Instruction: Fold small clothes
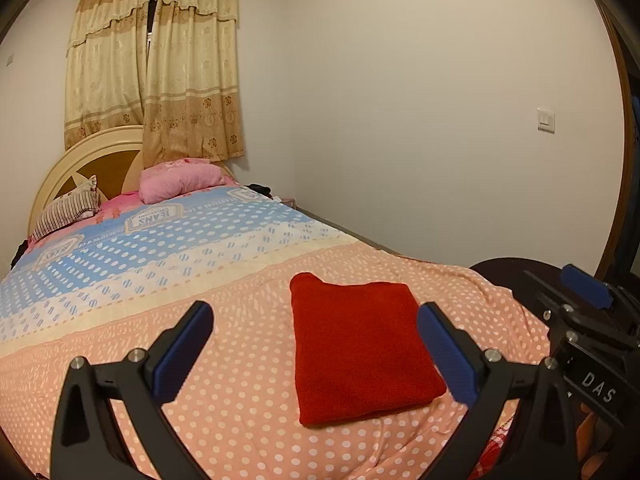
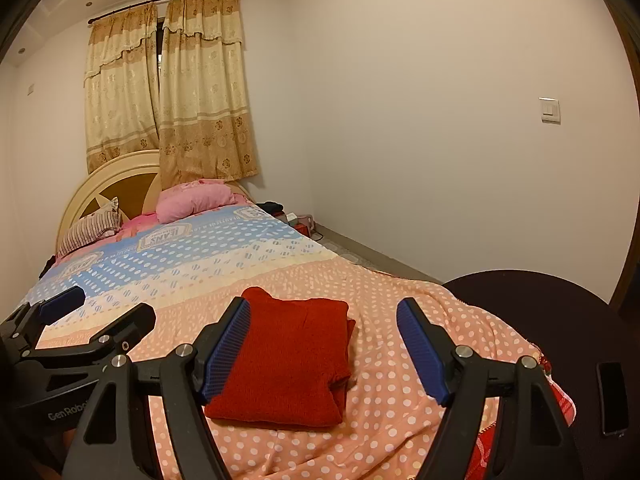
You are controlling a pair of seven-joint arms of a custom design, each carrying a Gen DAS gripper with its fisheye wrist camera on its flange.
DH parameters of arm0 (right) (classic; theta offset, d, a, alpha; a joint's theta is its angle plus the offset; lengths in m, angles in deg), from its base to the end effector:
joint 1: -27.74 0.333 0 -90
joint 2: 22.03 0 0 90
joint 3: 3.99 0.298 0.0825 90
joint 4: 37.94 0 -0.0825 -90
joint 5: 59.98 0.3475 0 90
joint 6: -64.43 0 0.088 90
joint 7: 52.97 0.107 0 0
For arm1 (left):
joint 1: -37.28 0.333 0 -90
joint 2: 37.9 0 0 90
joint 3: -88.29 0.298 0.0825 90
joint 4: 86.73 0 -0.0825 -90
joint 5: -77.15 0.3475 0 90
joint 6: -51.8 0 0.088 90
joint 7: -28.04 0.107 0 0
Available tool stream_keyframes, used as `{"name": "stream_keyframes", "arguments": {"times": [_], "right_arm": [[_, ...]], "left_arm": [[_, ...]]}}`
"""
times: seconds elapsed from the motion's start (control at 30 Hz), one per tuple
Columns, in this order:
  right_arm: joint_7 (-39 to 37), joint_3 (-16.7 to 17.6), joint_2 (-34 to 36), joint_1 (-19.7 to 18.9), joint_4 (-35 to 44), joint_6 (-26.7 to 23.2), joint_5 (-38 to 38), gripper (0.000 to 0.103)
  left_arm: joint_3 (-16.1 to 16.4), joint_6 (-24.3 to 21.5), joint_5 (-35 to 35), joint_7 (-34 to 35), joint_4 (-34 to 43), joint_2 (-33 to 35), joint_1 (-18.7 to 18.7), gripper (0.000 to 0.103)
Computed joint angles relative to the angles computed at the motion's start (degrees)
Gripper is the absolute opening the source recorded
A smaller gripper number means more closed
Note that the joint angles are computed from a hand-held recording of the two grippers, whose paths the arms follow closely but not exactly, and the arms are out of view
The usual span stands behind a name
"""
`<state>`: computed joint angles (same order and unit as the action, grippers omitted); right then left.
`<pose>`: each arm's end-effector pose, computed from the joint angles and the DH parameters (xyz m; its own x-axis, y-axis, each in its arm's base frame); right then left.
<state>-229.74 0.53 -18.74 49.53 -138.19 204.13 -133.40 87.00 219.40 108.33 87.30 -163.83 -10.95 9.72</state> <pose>0.5313 0.2591 0.5917 -0.3037 -0.9457 -0.1159 -0.3127 0.2139 -0.9255 0.5982 -0.3619 0.5796 -0.3880 -0.9210 -0.0338 -0.3720 0.1901 -0.9086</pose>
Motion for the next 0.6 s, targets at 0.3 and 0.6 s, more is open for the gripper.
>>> {"name": "stream_keyframes", "arguments": {"times": [0.3, 0.6], "right_arm": [[-1.1, 0.0, 0.0, -0.1, -0.4, 0.5, 0.7, 0.076], [-0.6, -0.1, 0.3, 0.0, -0.2, 0.2, 0.5, 0.076]], "left_arm": [[0.0, 0.3, 0.0, -0.1, -1.3, -0.8, 0.4, 0.103], [1.6, 0.1, 2.4, -2.2, -1.0, -0.8, -0.5, 0.103]]}}
